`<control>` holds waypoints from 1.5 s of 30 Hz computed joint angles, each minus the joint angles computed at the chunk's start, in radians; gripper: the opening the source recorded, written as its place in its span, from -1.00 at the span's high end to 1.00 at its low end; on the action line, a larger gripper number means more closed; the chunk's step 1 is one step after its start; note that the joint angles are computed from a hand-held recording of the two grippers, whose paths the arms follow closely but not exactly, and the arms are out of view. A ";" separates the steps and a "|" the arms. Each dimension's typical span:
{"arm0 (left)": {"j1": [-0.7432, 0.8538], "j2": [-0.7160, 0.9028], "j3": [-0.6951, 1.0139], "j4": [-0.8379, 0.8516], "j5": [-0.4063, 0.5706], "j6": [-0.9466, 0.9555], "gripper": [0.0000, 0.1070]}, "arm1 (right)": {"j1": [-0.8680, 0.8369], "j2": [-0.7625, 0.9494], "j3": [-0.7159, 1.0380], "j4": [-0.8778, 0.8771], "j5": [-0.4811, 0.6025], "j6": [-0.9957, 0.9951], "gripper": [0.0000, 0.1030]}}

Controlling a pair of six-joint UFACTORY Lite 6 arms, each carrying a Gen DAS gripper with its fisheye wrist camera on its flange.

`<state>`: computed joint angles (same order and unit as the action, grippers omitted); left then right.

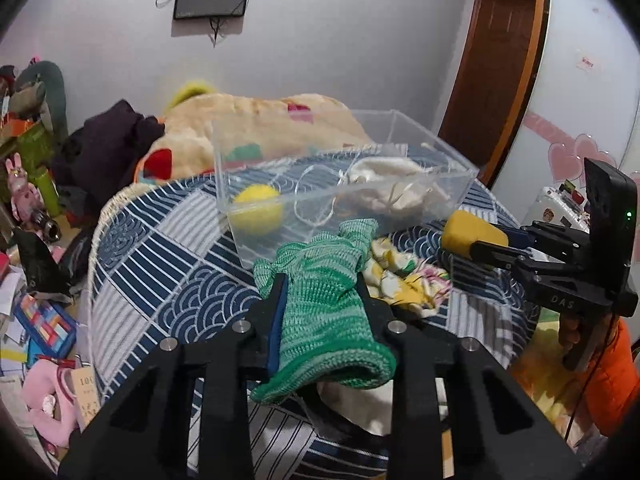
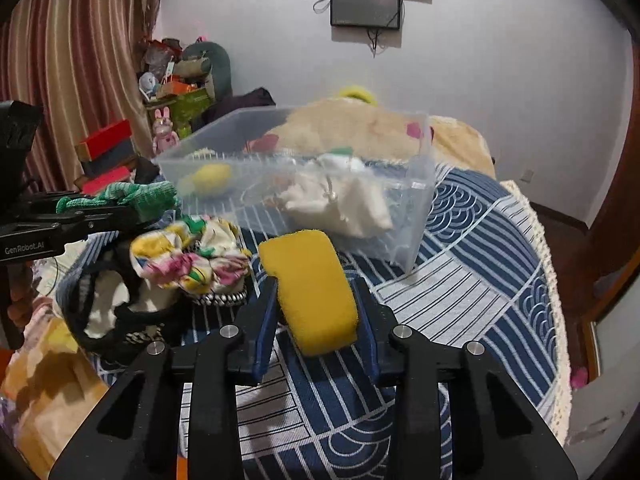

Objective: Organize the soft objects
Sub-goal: 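Grasp the yellow sponge with the right gripper while the left grasps the green glove, then place the sponge and green glove into the clear box, opening both grippers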

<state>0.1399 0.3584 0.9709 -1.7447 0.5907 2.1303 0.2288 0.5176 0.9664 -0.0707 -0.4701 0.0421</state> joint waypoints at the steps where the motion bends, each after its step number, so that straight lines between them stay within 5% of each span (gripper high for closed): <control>1: 0.008 -0.024 -0.012 -0.001 0.009 0.000 0.44 | -0.001 -0.019 -0.013 -0.003 -0.008 0.002 0.37; 12: -0.006 -0.098 0.050 -0.096 0.018 0.017 0.44 | 0.012 -0.122 0.015 0.068 -0.042 -0.040 0.36; 21: -0.074 0.040 0.293 -0.053 -0.038 -0.130 0.44 | 0.010 -0.052 0.196 0.051 0.006 -0.005 0.36; 30: -0.151 0.314 0.629 0.219 -0.145 -0.451 0.44 | 0.004 0.139 0.451 -0.027 0.139 0.080 0.36; 36: -0.191 0.544 0.922 0.612 -0.129 -0.849 0.44 | 0.000 0.318 0.683 -0.208 0.284 0.261 0.36; 45: -0.226 0.669 1.065 0.813 -0.147 -1.042 0.43 | -0.001 0.418 0.791 -0.332 0.385 0.357 0.33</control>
